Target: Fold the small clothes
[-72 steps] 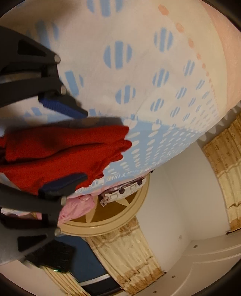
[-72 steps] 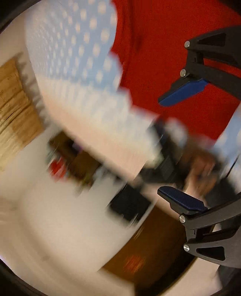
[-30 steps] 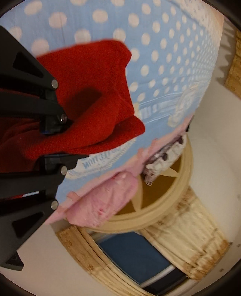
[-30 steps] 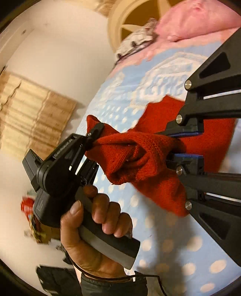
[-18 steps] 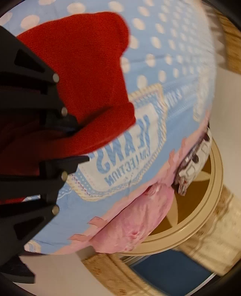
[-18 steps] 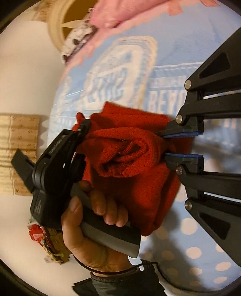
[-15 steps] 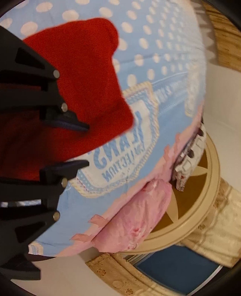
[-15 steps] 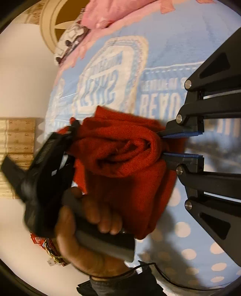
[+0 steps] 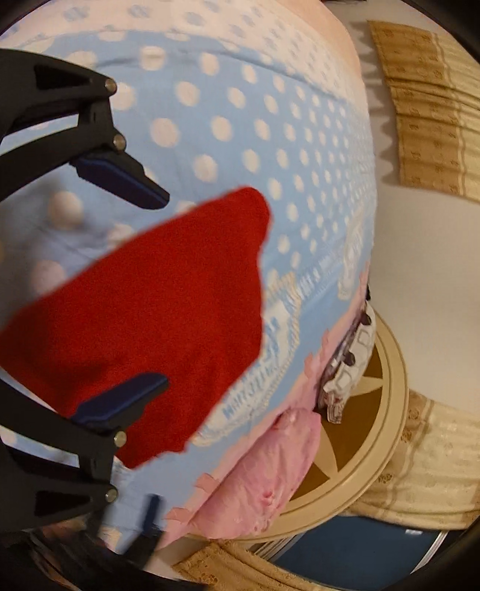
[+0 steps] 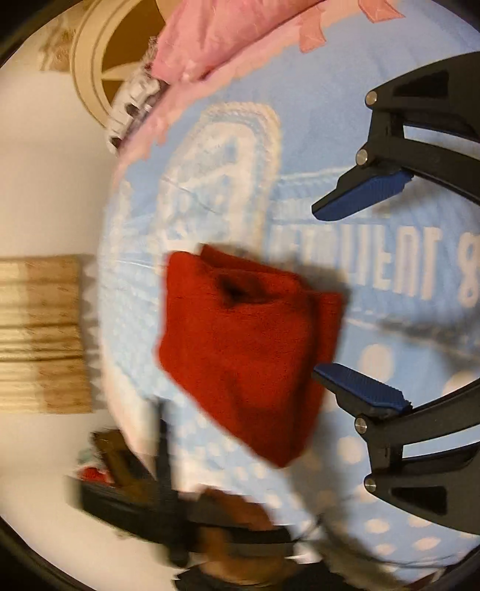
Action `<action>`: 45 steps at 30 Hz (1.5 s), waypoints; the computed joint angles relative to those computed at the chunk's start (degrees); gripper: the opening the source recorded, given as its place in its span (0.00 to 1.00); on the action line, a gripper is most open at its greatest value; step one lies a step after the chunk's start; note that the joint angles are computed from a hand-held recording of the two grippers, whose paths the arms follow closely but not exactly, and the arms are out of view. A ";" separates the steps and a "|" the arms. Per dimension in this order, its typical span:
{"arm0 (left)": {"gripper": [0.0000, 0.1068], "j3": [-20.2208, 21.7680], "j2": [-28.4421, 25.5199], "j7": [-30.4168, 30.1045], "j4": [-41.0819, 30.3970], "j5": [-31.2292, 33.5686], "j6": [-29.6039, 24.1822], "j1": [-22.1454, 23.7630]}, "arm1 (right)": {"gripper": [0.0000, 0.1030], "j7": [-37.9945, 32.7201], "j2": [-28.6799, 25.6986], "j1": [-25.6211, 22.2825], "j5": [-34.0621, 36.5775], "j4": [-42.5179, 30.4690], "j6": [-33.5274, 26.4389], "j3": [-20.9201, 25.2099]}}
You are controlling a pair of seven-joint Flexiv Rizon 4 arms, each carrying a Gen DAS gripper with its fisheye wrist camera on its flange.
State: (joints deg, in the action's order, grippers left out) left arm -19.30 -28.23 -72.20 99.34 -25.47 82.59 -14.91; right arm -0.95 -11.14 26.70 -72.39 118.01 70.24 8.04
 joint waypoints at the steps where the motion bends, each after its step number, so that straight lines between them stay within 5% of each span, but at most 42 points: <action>1: 0.86 0.63 -0.07 -0.61 0.31 0.21 -0.46 -0.43 | 0.78 1.96 -1.11 -0.88 -3.21 -1.45 5.31 -1.21; 4: 0.87 2.85 -0.40 -2.54 0.95 1.70 -1.40 -2.26 | 0.78 12.67 -5.95 -2.45 -15.65 -8.86 18.21 -5.42; 6: 0.87 4.78 -0.79 -3.47 0.59 4.01 -1.76 -3.83 | 0.78 9.74 -9.64 -3.78 -10.51 -12.21 19.94 -3.63; 8: 0.87 6.32 -1.11 -4.42 0.01 6.00 -1.48 -5.01 | 0.78 -0.84 -13.15 -4.26 2.51 -13.95 17.39 -0.05; 10: 0.87 5.56 -0.57 -4.13 1.07 6.41 -1.05 -4.19 | 0.78 -12.05 -16.23 -5.74 15.42 -16.07 8.68 6.27; 12: 0.88 5.25 -0.42 -4.06 1.56 6.78 -0.67 -3.88 | 0.78 -15.53 -17.47 -5.60 22.09 -16.81 3.45 7.96; 15: 0.92 5.08 -0.69 -4.17 2.34 7.58 1.12 -3.86 | 0.78 -12.24 -16.42 -2.31 20.09 -13.84 6.29 2.48; 22: 0.92 2.89 -1.02 -3.91 2.91 6.62 1.36 -2.29 | 0.78 -15.17 -13.91 2.08 25.22 -11.59 3.79 -1.88; 26: 0.92 2.42 -1.10 -3.98 3.08 6.16 1.28 -1.92 | 0.78 -10.27 -11.71 7.57 17.49 -12.24 2.56 -8.57; 30: 0.94 3.75 -1.00 -5.16 2.58 6.54 0.08 -2.88 | 0.78 -16.82 -14.59 6.84 19.32 -17.63 3.41 -6.23; 32: 0.95 3.81 -1.04 -5.46 2.61 6.48 0.03 -2.94 | 0.78 -25.13 -18.03 4.16 27.58 -21.33 6.06 -1.54; 35: 0.96 3.24 -1.18 -5.56 2.66 6.01 -0.17 -2.48 | 0.78 -31.42 -21.54 3.34 35.40 -25.97 0.68 1.63; 38: 0.96 2.52 -1.33 -5.11 2.73 5.48 -0.45 -1.96 | 0.78 -34.43 -23.02 4.43 39.32 -27.59 -3.81 1.34; 45: 0.96 3.07 -1.31 -5.06 2.57 5.57 -0.89 -2.48 | 0.78 -36.78 -21.14 7.31 42.59 -23.76 -0.26 -2.67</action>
